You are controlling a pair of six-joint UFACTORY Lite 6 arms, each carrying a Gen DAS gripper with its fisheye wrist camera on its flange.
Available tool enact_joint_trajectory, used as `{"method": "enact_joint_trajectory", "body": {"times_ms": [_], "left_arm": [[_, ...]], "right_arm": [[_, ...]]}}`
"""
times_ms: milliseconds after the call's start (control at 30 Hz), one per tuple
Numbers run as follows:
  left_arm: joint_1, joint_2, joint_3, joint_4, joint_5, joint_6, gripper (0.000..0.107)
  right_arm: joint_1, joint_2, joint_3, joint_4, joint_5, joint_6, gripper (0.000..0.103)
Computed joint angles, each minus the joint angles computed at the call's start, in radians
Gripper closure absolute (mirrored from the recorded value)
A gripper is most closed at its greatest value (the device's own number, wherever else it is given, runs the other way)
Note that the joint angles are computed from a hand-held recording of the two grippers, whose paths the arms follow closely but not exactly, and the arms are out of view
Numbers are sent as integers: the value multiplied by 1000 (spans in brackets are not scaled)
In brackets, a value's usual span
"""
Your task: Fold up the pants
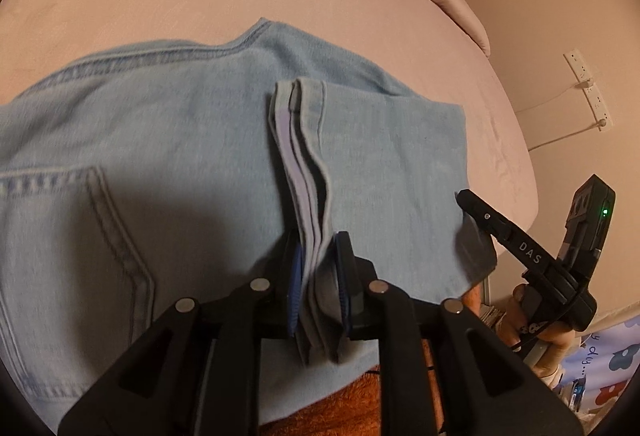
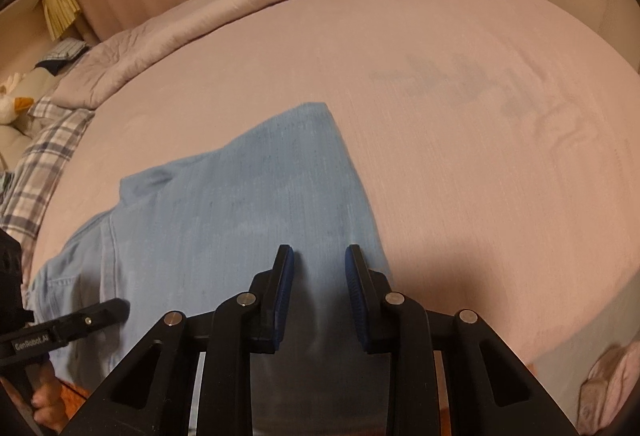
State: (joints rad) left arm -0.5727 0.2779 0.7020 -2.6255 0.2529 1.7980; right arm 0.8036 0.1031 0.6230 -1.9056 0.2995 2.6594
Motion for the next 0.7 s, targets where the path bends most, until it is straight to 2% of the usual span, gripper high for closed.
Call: {"method": "enact_joint_trajectory", "body": {"times_ms": [167,333,567,633,700], "left_arm": [[-18,-41,-73,-113,30,108,89],[-40,-54,-92,-164,32,137,86],[-43,-88,-134,-127,69,51,82],[-35,-116,-163,-71,89,-17,77],[-40,-167,-186,-29,60,-52,69]], "right_arm": [[-7,-50,-56,-115,-13,144,74],[8,-76,-90,-112,-3,163,74],[40,-112,-121,-31,11,109,74],[53,-106,-104,69,18,15,74],[67,-90,-75,180,33,-92,74]]}}
